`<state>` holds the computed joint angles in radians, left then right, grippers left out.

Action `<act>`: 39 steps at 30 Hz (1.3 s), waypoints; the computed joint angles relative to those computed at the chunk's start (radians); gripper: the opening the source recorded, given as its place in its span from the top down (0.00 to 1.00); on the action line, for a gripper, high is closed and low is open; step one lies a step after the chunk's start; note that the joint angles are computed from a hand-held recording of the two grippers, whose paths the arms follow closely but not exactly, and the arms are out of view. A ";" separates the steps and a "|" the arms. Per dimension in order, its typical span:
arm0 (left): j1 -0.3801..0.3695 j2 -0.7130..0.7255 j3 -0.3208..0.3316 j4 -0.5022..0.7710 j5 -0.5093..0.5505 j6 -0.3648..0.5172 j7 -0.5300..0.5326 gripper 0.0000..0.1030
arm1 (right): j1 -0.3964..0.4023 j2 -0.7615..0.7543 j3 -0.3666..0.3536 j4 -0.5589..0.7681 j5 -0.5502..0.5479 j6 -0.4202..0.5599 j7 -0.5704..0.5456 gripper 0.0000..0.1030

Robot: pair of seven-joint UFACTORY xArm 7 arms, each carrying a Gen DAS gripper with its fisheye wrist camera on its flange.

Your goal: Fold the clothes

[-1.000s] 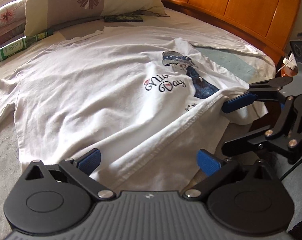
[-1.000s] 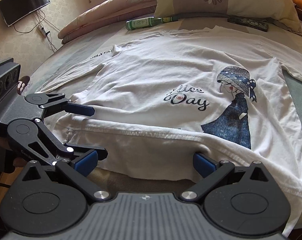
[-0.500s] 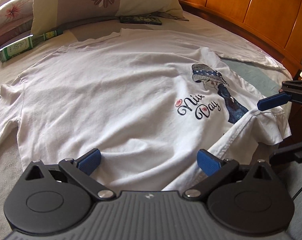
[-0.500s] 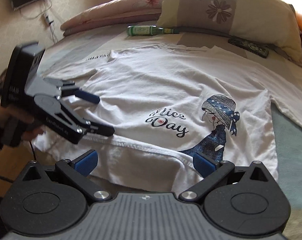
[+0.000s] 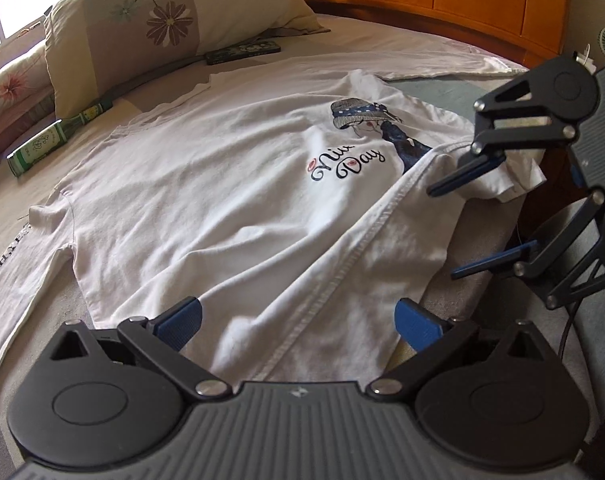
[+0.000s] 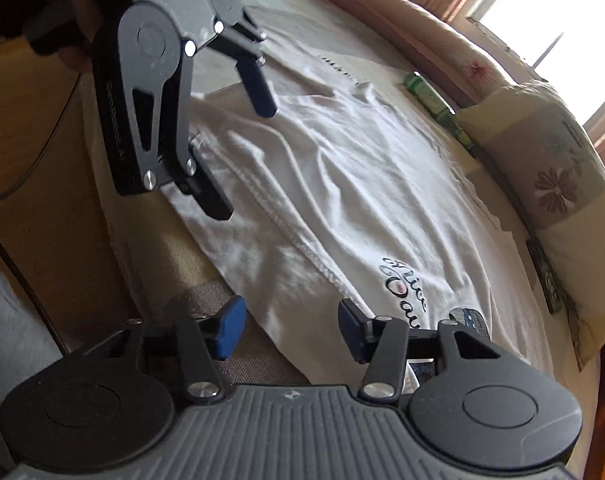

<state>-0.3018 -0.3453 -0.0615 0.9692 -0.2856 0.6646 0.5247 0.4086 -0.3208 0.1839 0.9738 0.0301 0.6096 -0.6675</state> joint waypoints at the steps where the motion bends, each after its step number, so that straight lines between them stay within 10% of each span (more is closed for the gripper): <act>1: -0.005 -0.007 0.003 -0.004 -0.010 0.002 0.005 0.01 | 0.000 0.009 0.004 0.004 -0.015 0.012 -0.013 0.48; 6: -0.037 -0.036 0.016 -0.026 -0.061 -0.005 0.050 0.01 | 0.002 0.050 0.002 0.041 0.000 0.047 -0.018 0.94; 18: -0.007 0.045 -0.059 -0.030 0.074 -0.122 -0.015 0.01 | -0.020 0.103 -0.027 0.136 0.121 0.015 0.066 0.94; 23: 0.001 0.066 -0.038 -0.018 0.089 -0.114 -0.058 0.01 | -0.015 0.052 -0.017 0.064 0.070 0.024 0.016 0.70; 29: -0.014 0.068 -0.013 -0.003 0.024 -0.089 -0.041 0.01 | -0.023 0.036 0.020 -0.002 -0.057 -0.028 -0.028 0.68; 32: -0.021 0.049 -0.007 -0.006 -0.006 -0.075 -0.024 0.01 | -0.021 0.042 0.035 -0.018 -0.128 -0.069 -0.051 0.70; 34: -0.027 0.032 -0.003 -0.012 -0.026 -0.067 -0.013 0.01 | -0.017 0.044 0.037 -0.016 -0.145 -0.070 -0.053 0.96; 39: -0.062 0.010 -0.005 -0.045 -0.067 -0.101 0.059 0.01 | 0.000 0.038 0.009 0.010 -0.075 -0.050 -0.044 0.95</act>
<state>-0.3638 -0.3355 -0.0666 0.9241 -0.3522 0.5636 0.5839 0.4082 -0.2824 0.1933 0.9841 -0.0445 0.5600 -0.7110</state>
